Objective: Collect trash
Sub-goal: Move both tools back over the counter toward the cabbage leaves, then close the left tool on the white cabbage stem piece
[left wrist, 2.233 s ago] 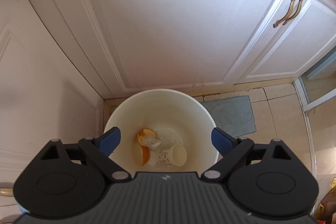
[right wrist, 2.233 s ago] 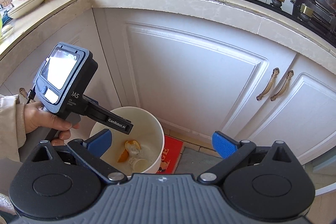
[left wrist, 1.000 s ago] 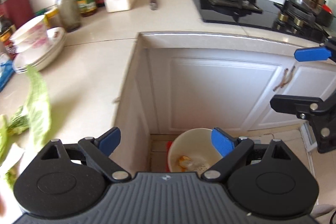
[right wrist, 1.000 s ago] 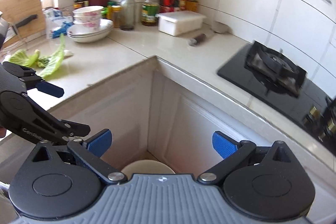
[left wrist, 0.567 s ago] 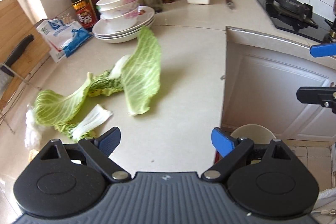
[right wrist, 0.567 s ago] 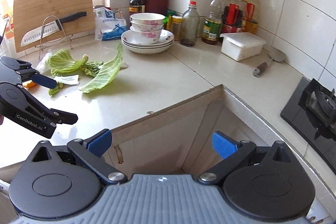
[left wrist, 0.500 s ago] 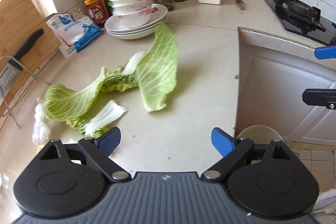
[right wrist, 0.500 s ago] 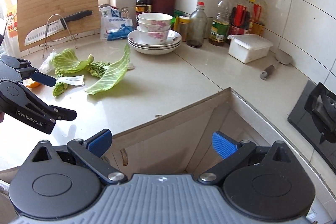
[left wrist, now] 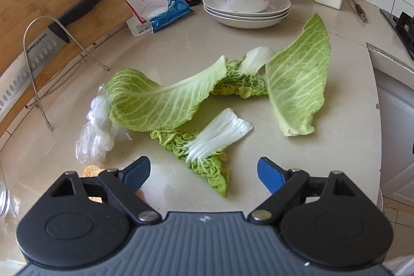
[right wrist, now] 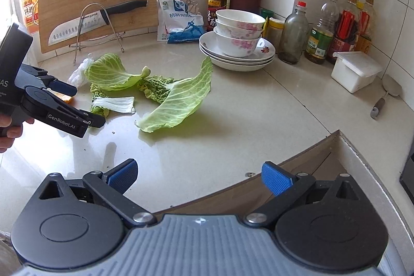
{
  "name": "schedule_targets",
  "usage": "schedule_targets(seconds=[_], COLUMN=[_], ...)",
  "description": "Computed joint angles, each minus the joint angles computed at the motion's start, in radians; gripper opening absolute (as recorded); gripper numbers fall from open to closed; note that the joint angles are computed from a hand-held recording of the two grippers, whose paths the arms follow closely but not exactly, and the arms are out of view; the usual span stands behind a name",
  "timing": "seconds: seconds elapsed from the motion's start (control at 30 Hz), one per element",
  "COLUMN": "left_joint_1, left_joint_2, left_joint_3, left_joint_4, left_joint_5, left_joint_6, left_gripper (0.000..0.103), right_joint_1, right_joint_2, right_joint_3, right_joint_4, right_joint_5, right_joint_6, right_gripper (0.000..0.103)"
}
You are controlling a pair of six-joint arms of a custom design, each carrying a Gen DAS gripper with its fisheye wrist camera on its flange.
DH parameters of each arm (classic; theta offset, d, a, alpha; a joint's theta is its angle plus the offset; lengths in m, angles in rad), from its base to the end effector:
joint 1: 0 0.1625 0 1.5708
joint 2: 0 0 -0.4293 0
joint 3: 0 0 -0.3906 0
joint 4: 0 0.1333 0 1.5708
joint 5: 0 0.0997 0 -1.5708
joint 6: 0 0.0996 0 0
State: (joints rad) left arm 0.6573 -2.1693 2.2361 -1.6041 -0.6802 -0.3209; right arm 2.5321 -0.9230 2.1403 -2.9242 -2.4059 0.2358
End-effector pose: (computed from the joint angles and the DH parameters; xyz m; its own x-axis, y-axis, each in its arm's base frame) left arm -0.0655 -0.3168 0.4252 -0.5947 0.2950 -0.7479 0.6361 0.7415 -0.2133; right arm 0.4457 -0.2387 0.0857 -0.6435 -0.3465 0.6825 -0.6809 0.6666 -0.3035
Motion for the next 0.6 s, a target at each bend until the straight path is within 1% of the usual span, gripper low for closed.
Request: schedule_targets(seconds=[0.1,0.23,0.3,0.47,0.57,0.6], left_joint_1=[0.047,0.094,0.117,0.139,0.141,0.143], left_joint_2=[0.027,0.054,0.069,0.086,0.091,0.091], left_joint_3=[-0.001,-0.003,-0.004,-0.006,-0.01,-0.012], left_joint_4=[-0.073,-0.137,-0.172,-0.219,-0.224,-0.227], left_joint_5=[-0.022,-0.051,-0.066,-0.089,-0.097,-0.103], left_joint_6=[0.065,0.116,0.146,0.167,0.163,0.165], left_gripper=[0.088,0.08,0.078,0.073,0.065,0.058], right_joint_1=[-0.014,-0.038,-0.049,-0.076,-0.092,-0.097], right_joint_2=[0.015,0.034,0.04,0.061,0.071,0.074], right_joint_3=[-0.014,-0.032,-0.038,-0.054,-0.059,-0.061], right_joint_4=[-0.003,-0.009,-0.012,-0.021,-0.032,-0.037], right_joint_5=[0.01,0.027,0.039,0.069,0.083,0.088], right_joint_6=[-0.006,-0.02,-0.027,-0.061,-0.088,-0.096], right_gripper=[0.103,0.103,0.103,0.103,0.103,0.103])
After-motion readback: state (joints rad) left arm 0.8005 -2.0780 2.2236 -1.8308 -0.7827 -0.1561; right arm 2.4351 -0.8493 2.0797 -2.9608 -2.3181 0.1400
